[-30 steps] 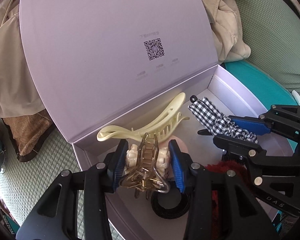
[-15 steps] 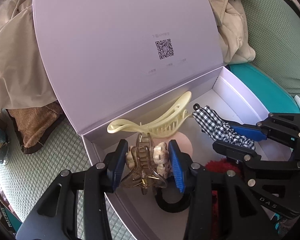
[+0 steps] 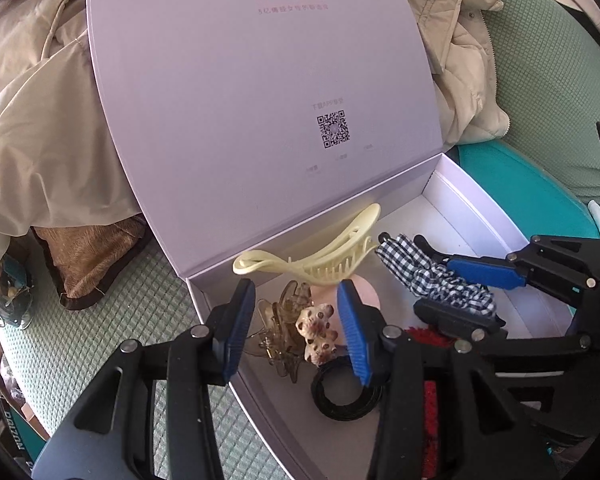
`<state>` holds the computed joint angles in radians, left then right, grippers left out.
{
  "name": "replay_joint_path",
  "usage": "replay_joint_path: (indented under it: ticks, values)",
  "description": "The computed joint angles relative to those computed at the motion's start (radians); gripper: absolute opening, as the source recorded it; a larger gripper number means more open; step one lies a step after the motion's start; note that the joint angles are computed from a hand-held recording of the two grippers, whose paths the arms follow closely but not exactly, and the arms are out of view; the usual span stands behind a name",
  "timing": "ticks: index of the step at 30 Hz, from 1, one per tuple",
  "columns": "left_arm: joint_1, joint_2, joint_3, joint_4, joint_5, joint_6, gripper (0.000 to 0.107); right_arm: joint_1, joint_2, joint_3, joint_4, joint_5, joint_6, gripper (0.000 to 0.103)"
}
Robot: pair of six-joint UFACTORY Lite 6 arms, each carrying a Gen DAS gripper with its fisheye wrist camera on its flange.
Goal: Organize objects
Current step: 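Lower the gold clip with the left tool while the right tool lowers the gingham scrunchie, then open both tools to release the gold clip and gingham scrunchie in the box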
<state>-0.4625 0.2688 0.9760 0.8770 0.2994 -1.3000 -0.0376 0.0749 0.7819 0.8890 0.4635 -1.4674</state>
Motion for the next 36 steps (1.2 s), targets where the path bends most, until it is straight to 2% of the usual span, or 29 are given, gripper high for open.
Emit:
replay_joint_path:
  ticks: [1, 2, 6, 16, 18, 20, 28, 30, 36]
  values:
    - [0.004, -0.008, -0.002, -0.042, 0.002, 0.042, 0.046, 0.019, 0.002, -0.002, -0.013, -0.025, 0.023, 0.051]
    - [0.006, -0.018, -0.007, -0.047, 0.003, 0.045, 0.048, 0.025, -0.007, -0.009, -0.014, -0.040, 0.025, 0.053]
    - [0.004, -0.056, -0.028, -0.022, 0.023, 0.012, 0.055, 0.007, -0.034, -0.009, -0.029, -0.013, 0.036, 0.053]
    - [-0.024, -0.181, -0.058, -0.109, 0.103, 0.096, 0.060, -0.094, -0.145, 0.003, -0.112, 0.099, 0.076, 0.053]
    - [-0.033, -0.220, -0.069, -0.123, 0.123, 0.107, 0.061, -0.037, -0.181, -0.026, -0.132, 0.065, 0.145, 0.053]
    - [-0.041, -0.260, -0.078, -0.148, 0.145, 0.132, 0.062, -0.034, -0.219, -0.033, -0.158, 0.074, 0.182, 0.053]
    - [-0.118, -0.416, -0.078, -0.168, 0.303, 0.149, 0.062, -0.068, -0.380, -0.040, -0.216, 0.162, 0.267, 0.053]
    - [-0.152, -0.448, -0.070, -0.154, 0.363, 0.128, 0.066, -0.060, -0.435, -0.053, -0.233, 0.170, 0.301, 0.053]
    - [-0.253, -0.548, -0.048, -0.150, 0.515, 0.108, 0.068, -0.128, -0.584, -0.059, -0.244, 0.282, 0.304, 0.053]
